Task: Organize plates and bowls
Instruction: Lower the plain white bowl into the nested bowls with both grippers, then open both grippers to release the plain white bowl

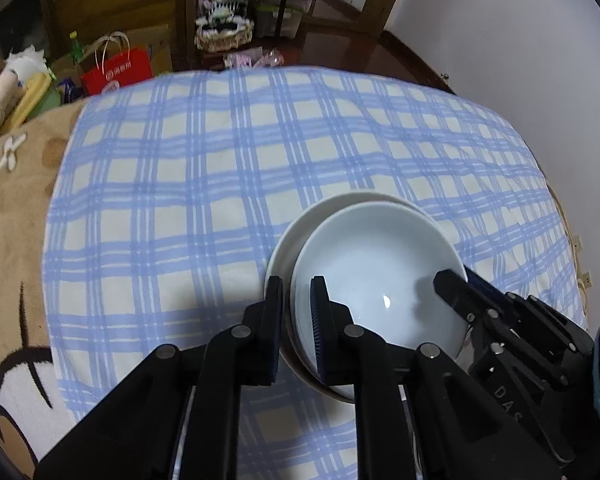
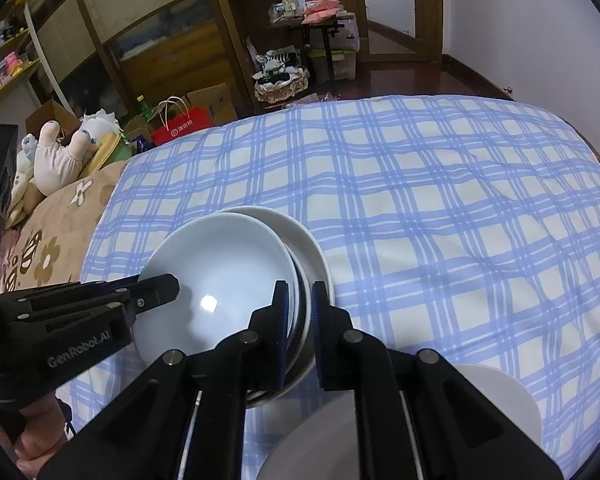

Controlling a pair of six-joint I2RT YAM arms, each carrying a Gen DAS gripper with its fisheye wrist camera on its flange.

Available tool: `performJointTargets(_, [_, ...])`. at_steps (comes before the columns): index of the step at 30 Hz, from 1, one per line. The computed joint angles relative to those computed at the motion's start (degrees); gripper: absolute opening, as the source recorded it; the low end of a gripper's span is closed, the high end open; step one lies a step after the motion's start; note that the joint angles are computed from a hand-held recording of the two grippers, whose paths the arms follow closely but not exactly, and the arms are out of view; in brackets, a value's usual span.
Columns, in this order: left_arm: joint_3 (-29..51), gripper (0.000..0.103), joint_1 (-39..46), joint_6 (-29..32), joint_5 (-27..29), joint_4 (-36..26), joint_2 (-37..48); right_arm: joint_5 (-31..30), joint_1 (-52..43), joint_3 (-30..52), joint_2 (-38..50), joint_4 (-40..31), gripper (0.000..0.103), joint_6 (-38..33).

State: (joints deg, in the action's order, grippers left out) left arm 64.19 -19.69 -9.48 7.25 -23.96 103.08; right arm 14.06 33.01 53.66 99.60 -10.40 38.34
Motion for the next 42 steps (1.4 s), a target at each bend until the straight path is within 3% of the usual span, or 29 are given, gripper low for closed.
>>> performJointTargets(9, [-0.8,0.020,1.9,0.3,0.1,0.0,-2.4,0.7,0.1,-0.3,-2.1,-1.2,0.013,1.1])
performJointTargets(11, [-0.8,0.025,2.4,0.7,0.2,0.0,-3.1,0.5,-0.2,-0.4,-2.7,-1.4,0.014,1.2])
performJointTargets(14, [-1.6,0.045,2.9,0.2,-1.0,1.2,-4.2,0.7,-0.2,-0.1,-3.3,-2.0,0.015,1.1])
performJointTargets(16, [-2.1,0.050,2.8,0.2,-2.2,1.9,-4.5,1.0,-0.3,-0.2,-4.0,-2.1,0.017,1.0])
performJointTargets(18, [-1.9,0.055,2.7,0.8,-2.7,1.9,-4.2,2.0,-0.4,-0.5,-4.6,-2.3,0.029,1.8])
performJointTargets(20, [-1.5,0.069,2.7,1.1,-2.3,1.3,-3.9,3.0,-0.6,-1.4,-5.6,-1.7,0.050,2.5])
performJointTargets(22, [-1.4,0.080,2.5,1.6,-2.3,1.2,-4.1,4.2,-1.0,-1.7,-6.6,-2.3,0.056,2.8])
performJointTargets(24, [-1.6,0.084,2.2,2.0,-3.4,1.2,-4.8,5.5,-1.5,-1.9,-7.3,-3.3,0.073,3.1])
performJointTargets(26, [-1.9,0.089,2.4,2.4,-4.1,1.4,-5.3,7.8,-2.0,-2.5,-8.2,-3.8,0.098,3.5])
performJointTargets(27, [-2.0,0.090,2.6,2.3,-4.6,1.4,-5.5,8.8,-2.1,-2.7,-8.5,-4.1,0.101,3.7])
performJointTargets(42, [1.7,0.090,6.8,2.9,-4.0,-2.9,-1.2,5.5,-6.7,-5.4,-8.3,-3.4,0.103,3.6])
